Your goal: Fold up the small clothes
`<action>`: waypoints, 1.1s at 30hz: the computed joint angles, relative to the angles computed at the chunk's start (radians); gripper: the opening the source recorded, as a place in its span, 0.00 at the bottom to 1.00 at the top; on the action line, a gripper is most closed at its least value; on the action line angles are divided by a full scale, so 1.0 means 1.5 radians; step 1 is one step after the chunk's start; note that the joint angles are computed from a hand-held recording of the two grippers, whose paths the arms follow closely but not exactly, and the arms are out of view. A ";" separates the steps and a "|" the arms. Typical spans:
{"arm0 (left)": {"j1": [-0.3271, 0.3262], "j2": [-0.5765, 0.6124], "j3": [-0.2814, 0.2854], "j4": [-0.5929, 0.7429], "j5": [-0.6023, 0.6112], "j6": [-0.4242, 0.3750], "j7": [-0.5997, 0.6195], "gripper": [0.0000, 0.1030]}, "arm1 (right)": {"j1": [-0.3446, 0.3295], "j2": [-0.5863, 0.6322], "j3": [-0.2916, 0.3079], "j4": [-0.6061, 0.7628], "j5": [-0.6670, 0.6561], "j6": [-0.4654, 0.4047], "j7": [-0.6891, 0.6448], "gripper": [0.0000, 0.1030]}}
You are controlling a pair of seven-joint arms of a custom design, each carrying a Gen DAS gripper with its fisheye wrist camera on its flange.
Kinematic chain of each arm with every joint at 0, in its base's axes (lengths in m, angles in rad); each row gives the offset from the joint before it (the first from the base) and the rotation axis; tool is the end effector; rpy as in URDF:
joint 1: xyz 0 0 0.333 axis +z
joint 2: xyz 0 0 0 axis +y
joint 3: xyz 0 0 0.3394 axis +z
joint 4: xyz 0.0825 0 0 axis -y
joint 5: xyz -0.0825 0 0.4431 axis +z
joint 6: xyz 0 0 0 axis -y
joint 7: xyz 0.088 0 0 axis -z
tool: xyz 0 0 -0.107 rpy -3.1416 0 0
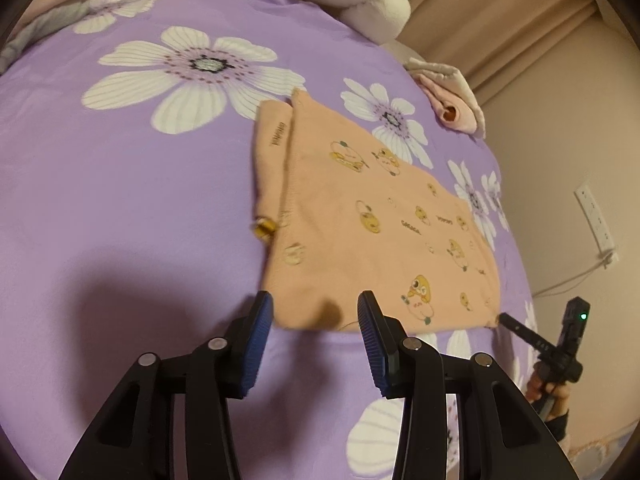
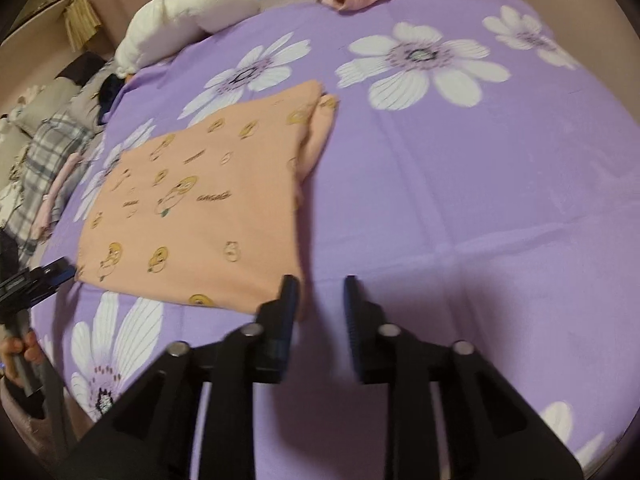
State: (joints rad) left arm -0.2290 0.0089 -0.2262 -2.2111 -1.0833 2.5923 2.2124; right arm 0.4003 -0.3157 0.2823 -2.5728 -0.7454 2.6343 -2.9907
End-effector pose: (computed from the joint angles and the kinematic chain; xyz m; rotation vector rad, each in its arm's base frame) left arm 0.5492 -0.2498 0.3938 1.6836 -2.1538 1.0882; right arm 0.3677 0.3183 0.3847 -1.3877 2.1784 -0.5063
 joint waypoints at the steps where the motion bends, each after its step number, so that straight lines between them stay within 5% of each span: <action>1: 0.002 -0.006 0.002 -0.006 -0.004 0.003 -0.001 0.50 | 0.002 -0.009 0.005 0.001 0.001 -0.023 0.000 0.26; 4: 0.008 -0.008 0.009 -0.010 -0.037 -0.004 0.012 0.52 | 0.003 -0.029 0.014 0.000 -0.013 -0.066 0.010 0.26; 9: 0.021 0.020 0.013 0.018 -0.094 -0.047 0.019 0.53 | -0.009 -0.036 0.020 -0.005 -0.053 -0.009 0.051 0.33; 11: 0.029 0.040 0.011 0.038 -0.128 -0.063 0.023 0.65 | -0.019 -0.022 0.029 0.006 -0.087 0.024 0.078 0.39; 15: 0.044 0.080 0.004 0.080 -0.162 -0.075 0.014 0.66 | -0.029 0.008 0.035 0.032 -0.146 0.065 0.115 0.41; 33: 0.080 0.236 -0.057 0.261 -0.095 -0.148 -0.048 0.66 | -0.010 0.125 -0.022 0.123 -0.266 0.153 0.165 0.41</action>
State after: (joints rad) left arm -0.1091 0.3636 -0.3119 -1.8192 -1.2258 2.3704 2.1399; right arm 0.3853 -0.1288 0.2487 -2.3882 -1.1448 2.8631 -2.7437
